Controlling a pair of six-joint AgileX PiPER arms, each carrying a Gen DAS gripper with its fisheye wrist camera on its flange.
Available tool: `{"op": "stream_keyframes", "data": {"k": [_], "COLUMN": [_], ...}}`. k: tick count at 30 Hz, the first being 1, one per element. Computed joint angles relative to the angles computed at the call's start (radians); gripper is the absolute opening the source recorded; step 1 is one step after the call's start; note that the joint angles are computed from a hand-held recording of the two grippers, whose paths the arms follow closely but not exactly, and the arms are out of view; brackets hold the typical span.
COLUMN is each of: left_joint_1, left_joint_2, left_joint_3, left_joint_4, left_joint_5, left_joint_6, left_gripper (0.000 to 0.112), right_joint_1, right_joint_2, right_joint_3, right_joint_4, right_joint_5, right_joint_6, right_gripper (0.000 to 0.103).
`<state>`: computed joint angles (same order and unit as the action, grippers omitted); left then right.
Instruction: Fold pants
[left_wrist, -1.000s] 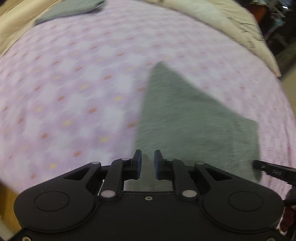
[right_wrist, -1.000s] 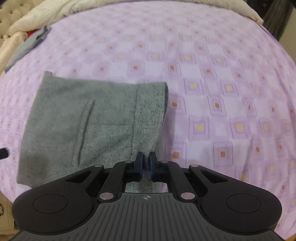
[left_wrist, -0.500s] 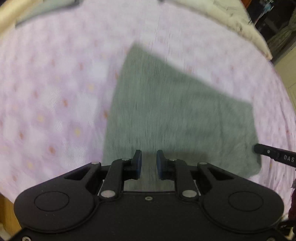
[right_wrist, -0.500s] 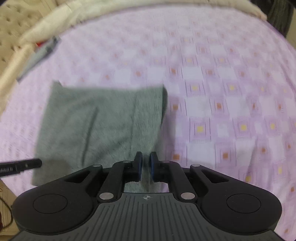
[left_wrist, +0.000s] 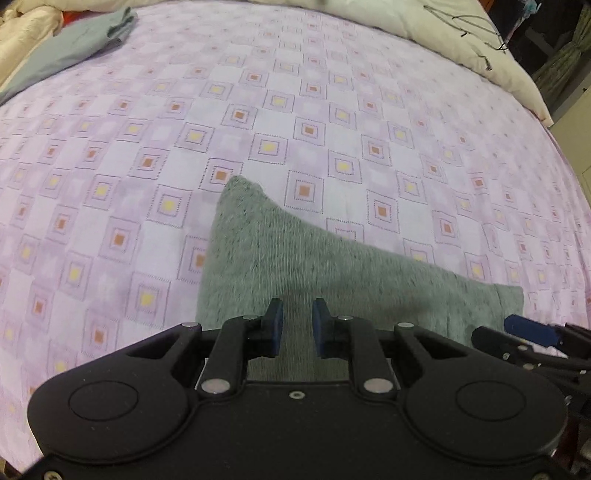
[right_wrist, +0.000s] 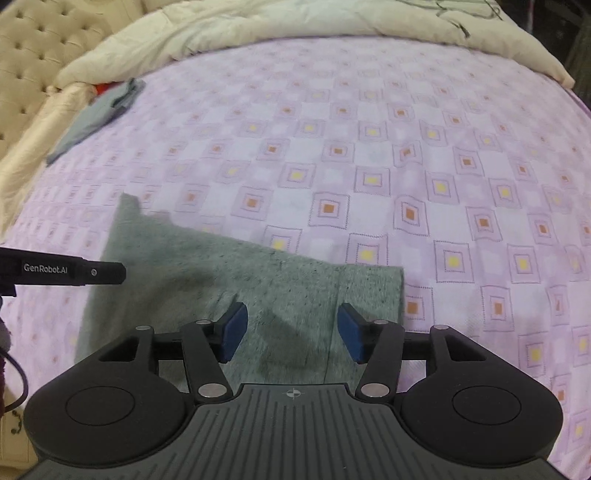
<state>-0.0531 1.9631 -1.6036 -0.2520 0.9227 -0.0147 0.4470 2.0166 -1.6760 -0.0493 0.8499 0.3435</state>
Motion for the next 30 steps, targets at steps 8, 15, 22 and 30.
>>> {"op": "stream_keyframes", "data": {"k": [8, 15, 22, 30], "left_joint_1": [-0.026, -0.023, -0.062, -0.162], "left_joint_2": [0.166, 0.238, 0.258, 0.106], "left_joint_3": [-0.197, -0.284, -0.323, -0.048], "left_joint_4": [0.053, 0.038, 0.104, 0.267], "left_joint_5": [0.133, 0.189, 0.201, -0.054], "left_joint_6": [-0.016, -0.007, 0.0, -0.05], "left_gripper": [0.025, 0.023, 0.023, 0.017], "right_joint_1": [0.008, 0.003, -0.052, -0.041], "right_joint_2": [0.123, 0.15, 0.16, 0.093], "right_joint_3": [-0.129, -0.142, -0.112, -0.002], "right_joint_4": [-0.061, -0.053, 0.034, 0.018], "right_joint_5": [0.123, 0.132, 0.106, 0.021], "right_joint_6": [0.061, 0.062, 0.136, 0.138], "right_gripper": [0.07, 0.084, 0.103, 0.103]}}
